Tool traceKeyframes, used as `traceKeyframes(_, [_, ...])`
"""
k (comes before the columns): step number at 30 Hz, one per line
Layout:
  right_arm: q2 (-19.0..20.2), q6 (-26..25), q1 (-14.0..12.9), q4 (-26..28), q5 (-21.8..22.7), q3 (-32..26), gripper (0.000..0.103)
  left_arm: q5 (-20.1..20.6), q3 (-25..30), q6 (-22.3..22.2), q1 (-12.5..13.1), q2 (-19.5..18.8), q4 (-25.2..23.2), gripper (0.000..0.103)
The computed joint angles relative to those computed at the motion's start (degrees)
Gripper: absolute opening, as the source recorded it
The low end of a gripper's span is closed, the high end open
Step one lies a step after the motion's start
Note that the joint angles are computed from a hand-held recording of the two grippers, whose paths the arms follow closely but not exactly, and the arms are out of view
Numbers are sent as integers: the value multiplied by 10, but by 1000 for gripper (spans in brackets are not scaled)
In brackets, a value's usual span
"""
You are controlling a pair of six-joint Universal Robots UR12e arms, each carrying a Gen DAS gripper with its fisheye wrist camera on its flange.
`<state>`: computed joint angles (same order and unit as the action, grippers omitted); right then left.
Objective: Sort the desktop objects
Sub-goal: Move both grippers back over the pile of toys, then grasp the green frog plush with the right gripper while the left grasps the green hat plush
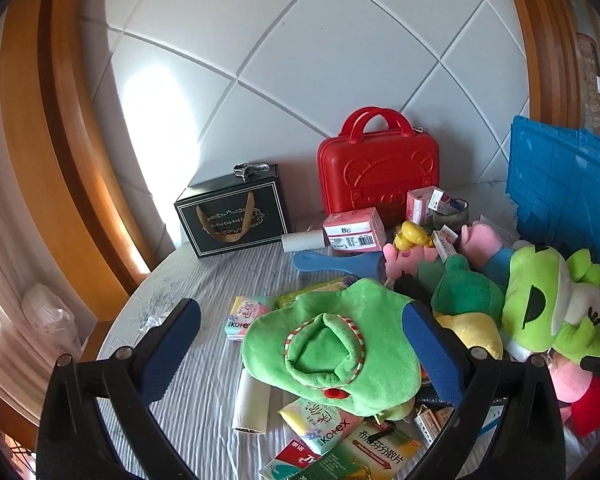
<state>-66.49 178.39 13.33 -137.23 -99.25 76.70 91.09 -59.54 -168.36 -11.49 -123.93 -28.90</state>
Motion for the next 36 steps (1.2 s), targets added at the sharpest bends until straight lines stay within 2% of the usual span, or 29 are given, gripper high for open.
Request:
traceKeyframes(2, [5,-29,7,-24,-26,10,74,0,-4,0,-1,2,-9,102])
traceKeyframes(4, [13,-66,19,-81,-76,27,71,6,-9,-2,-1,5,-18,102])
traceKeyframes(7, [17,-74,21,-152,-74,44,63,21,-14,-4,-2,8,-34,102])
traceKeyframes(8, [19,-71,21,-159,-70,44,61,26,-16,-3,-2,10,-35,102])
traceKeyframes(9, [22,-72,21,-166,-68,44,49,29,-19,-3,-2,11,-36,103])
traceKeyframes(10, [25,-75,22,-169,-67,41,25,34,-22,-3,-2,13,-37,102])
traceKeyframes(11, [29,-76,23,-159,-75,35,21,44,-24,-2,-3,14,-40,102])
traceKeyframes(14, [37,-95,28,-155,-101,31,21,55,-44,4,-3,20,-29,103])
traceKeyframes(18, [39,-74,28,-137,-101,23,20,51,-74,10,0,27,-16,102])
traceKeyframes(21, [32,-50,21,-123,-75,22,20,-19,-85,25,8,26,-15,102])
traceKeyframes(22, [29,-41,18,-119,-65,23,20,-50,-80,48,9,21,-28,102])
traceKeyframes(25, [25,-28,13,-111,-53,24,20,-48,-42,119,-1,-11,-61,102])
traceKeyframes(27, [24,-25,13,-108,-52,23,20,-25,-2,121,-7,-36,-92,102])
traceKeyframes(28, [24,-24,13,-105,-50,23,20,-41,18,116,-7,-48,-109,102])
traceKeyframes(31, [25,-21,14,-98,-50,19,20,-55,61,109,-11,-75,-140,102])
traceKeyframes(33, [25,-15,13,-94,-48,17,20,-59,77,117,-14,-85,-161,102])
traceKeyframes(36, [24,-2,10,-91,-42,17,20,-55,78,132,-13,-89,-164,102])
